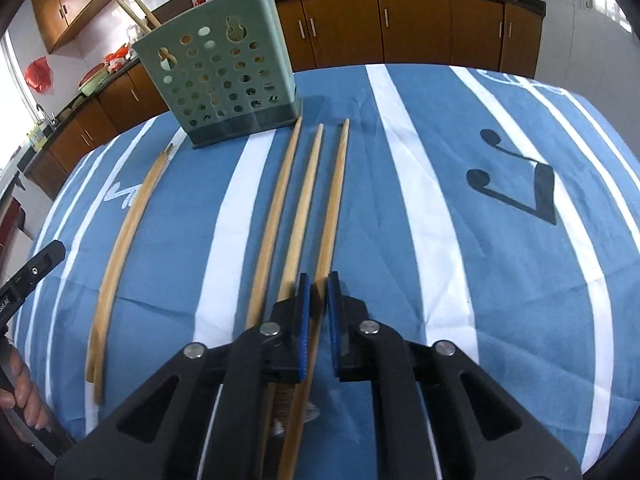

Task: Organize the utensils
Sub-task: 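Move both grippers down toward the next loose chopsticks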

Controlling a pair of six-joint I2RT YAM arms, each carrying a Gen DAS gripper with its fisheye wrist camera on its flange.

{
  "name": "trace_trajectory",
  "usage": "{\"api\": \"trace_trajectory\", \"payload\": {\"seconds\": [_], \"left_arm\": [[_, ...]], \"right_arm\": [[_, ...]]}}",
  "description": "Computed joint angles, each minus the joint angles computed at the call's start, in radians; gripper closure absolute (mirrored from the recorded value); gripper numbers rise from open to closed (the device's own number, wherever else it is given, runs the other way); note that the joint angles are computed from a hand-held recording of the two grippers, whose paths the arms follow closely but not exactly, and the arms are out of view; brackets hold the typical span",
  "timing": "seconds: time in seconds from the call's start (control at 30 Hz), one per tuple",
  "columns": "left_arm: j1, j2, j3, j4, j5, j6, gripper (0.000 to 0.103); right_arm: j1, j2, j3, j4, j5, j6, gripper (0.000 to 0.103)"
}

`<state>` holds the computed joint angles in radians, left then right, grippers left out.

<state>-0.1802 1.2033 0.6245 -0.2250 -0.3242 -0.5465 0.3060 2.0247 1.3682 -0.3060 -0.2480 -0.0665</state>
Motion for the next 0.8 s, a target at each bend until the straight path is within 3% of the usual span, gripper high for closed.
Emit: {"api": "trace_trajectory", "payload": {"seconds": [0.13, 0.33, 0.8], "left_arm": [[-0.006, 0.035, 0.001, 0.015, 0.026, -0.001, 0.066], [-0.015, 0.120, 0.028, 0.018, 0.056, 0.010, 0.075], [-0.037, 0.216, 0.086, -0.027, -0.012, 0.020, 0.081]], "right_arm": [[-0.020, 0.021, 0.026, 0.014, 0.066, 0.042, 0.095], [-0.028, 0.028, 0.030, 0.021, 0.072, 0.035, 0.095], [-0.032, 0.024, 0.027, 0.016, 0.048, 0.027, 0.091]]}}
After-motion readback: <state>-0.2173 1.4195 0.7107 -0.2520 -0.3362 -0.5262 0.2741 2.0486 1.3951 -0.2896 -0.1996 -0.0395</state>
